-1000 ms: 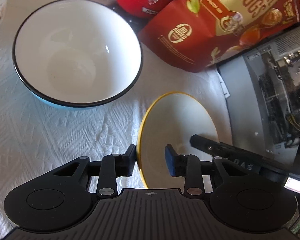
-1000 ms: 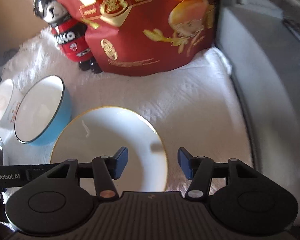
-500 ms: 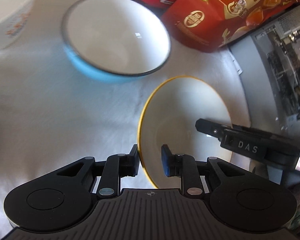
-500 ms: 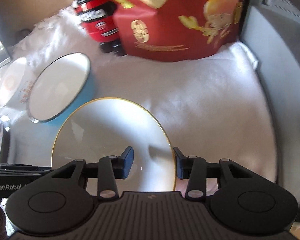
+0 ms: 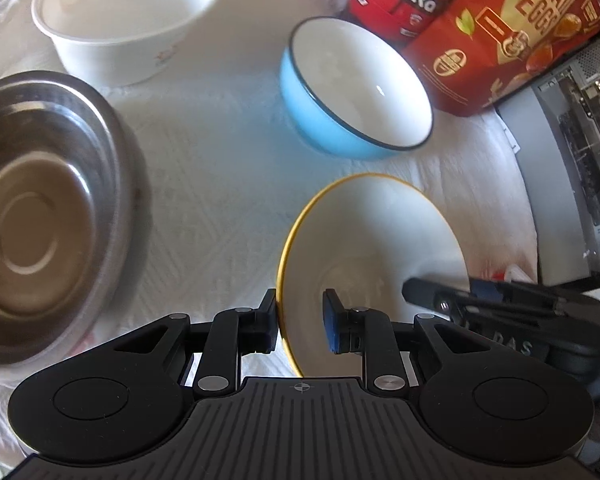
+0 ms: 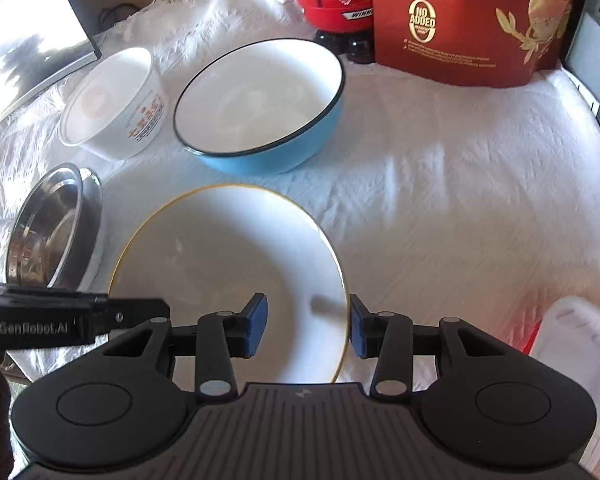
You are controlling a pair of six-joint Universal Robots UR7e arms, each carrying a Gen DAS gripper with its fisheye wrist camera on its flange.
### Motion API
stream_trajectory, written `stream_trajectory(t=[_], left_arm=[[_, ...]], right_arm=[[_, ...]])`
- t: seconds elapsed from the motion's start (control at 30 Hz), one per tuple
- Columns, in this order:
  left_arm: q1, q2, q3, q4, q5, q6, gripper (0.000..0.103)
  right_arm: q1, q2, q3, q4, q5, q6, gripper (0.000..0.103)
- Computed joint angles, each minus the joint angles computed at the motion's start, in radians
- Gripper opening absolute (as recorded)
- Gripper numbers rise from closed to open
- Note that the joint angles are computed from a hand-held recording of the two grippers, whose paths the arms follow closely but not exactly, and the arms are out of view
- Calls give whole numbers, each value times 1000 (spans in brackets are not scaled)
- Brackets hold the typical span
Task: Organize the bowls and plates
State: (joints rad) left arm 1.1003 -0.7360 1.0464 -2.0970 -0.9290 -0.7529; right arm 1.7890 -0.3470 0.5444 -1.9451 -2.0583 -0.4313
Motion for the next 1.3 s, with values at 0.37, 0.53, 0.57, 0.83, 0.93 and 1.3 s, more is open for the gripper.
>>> stream_trajectory(t=[0.37,0.53,0.57,0.83,0.93,1.3], left_arm=[[13,25,-49,-6,12,84,25],[21,36,-69,-10,11,117,25],[23,36,-70,-13,8,124,25],[25,-5,-4,-76,-31,168,25],[24,-36,38,-121,-47,186,25],[12,-133,144,-273,-9,275,25]], right_arm=[[4,-51,103,-39,-3,97,43],[6,-71,146,-65,-9,124,43],[7,-74,155,-75,-11,125,43],[13,-77,191,-138,-45,109,43],[18,-75,199,-158,-61,116,43],[50,-113,308,-417,-114,79,43]])
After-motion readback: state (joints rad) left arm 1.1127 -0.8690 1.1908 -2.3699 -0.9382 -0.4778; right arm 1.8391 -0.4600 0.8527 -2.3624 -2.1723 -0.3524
